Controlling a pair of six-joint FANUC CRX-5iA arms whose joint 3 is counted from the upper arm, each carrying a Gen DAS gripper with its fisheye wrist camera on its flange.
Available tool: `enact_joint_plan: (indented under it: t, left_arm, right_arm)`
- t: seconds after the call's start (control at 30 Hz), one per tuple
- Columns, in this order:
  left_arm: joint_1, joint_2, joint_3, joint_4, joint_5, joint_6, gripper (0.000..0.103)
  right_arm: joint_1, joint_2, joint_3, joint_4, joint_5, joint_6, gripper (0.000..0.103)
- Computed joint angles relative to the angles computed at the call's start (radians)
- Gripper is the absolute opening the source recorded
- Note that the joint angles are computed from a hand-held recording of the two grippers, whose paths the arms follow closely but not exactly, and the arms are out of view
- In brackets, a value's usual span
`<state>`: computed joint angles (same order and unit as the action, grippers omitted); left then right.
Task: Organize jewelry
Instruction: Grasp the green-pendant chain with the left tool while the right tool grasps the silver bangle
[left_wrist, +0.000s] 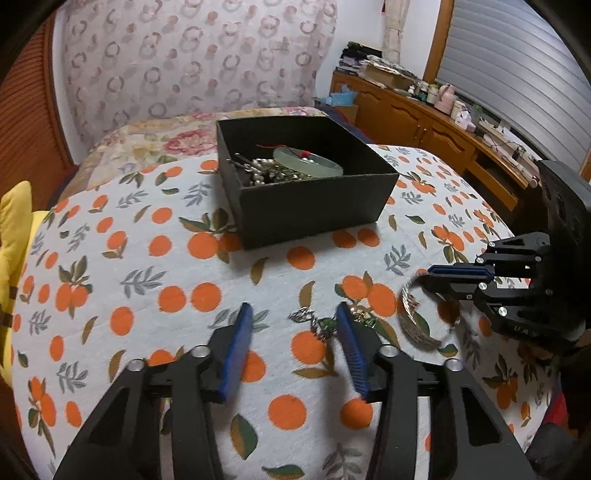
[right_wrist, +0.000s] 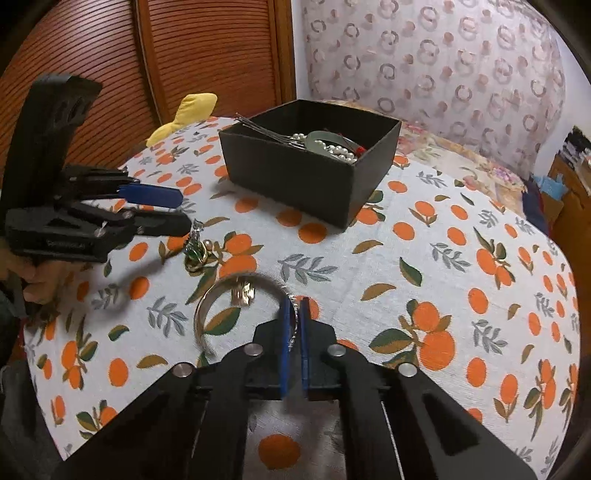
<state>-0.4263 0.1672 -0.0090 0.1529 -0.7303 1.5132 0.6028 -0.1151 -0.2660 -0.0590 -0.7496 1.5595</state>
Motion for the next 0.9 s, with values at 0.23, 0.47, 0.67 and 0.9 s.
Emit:
enact_joint_plan:
  t: [0.23, 0.47, 0.67, 0.9]
  left_arm:
    - [-0.008, 0.027, 0.022, 0.002, -0.013, -0.008, 0.027]
    - [-0.011, 0.023, 0.004, 0.034, 0.008, -0.051, 0.010]
    - [-0.008, 0.011, -0.007, 0.033, 0.007, -0.043, 0.004]
    - [-0.003, -0.045, -0.045, 0.028, 0.049, -0.018, 0.004]
  right_arm:
    - [-0.011, -0.025, -0.021, -0.001, 0.014, -0.022, 0.005]
    - [-0.012, -0.036, -0.028, -0.004, 0.022, -0.020, 0.005]
    - [-0.001, -0.048, -0.037, 0.012, 0.035, -0.043, 0.005]
    - [0.007, -0.072, -0.050, 0.036, 0.055, -0.074, 0.005]
